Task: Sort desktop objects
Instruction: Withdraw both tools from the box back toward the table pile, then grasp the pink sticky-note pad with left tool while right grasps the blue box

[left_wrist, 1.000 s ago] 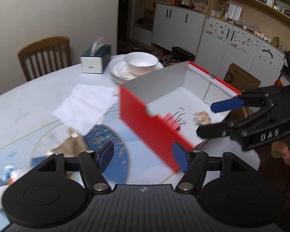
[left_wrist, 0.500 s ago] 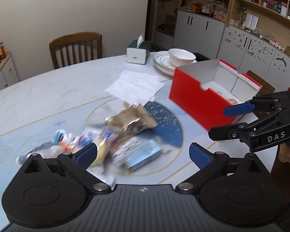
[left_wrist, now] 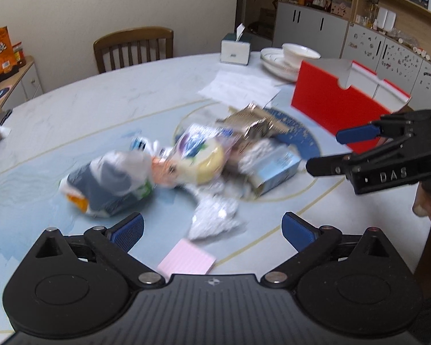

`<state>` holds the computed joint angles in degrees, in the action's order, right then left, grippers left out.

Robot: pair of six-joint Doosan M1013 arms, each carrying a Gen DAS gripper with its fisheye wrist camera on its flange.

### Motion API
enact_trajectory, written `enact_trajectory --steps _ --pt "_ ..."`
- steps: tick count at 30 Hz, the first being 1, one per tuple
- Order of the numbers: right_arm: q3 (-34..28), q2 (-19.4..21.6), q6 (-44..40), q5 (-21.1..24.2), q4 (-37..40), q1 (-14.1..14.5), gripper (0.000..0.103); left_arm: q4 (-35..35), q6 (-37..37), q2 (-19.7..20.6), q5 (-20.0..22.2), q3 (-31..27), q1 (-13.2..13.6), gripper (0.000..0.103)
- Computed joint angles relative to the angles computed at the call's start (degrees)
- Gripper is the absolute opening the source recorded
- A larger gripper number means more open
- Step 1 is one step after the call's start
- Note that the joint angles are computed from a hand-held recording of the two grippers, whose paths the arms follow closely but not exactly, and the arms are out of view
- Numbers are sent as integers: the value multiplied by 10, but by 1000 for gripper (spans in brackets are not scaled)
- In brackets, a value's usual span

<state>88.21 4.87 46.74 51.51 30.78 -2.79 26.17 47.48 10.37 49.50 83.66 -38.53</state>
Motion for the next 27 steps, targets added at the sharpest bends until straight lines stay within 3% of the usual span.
enact_trajectory --steps 12,27 --pt "-4 23 41 -28 -71 39 80 -15 25 -2 -7 31 13 103" --pt "-11 39 41 -45 -124 60 80 3 52 2 -18 47 10 102"
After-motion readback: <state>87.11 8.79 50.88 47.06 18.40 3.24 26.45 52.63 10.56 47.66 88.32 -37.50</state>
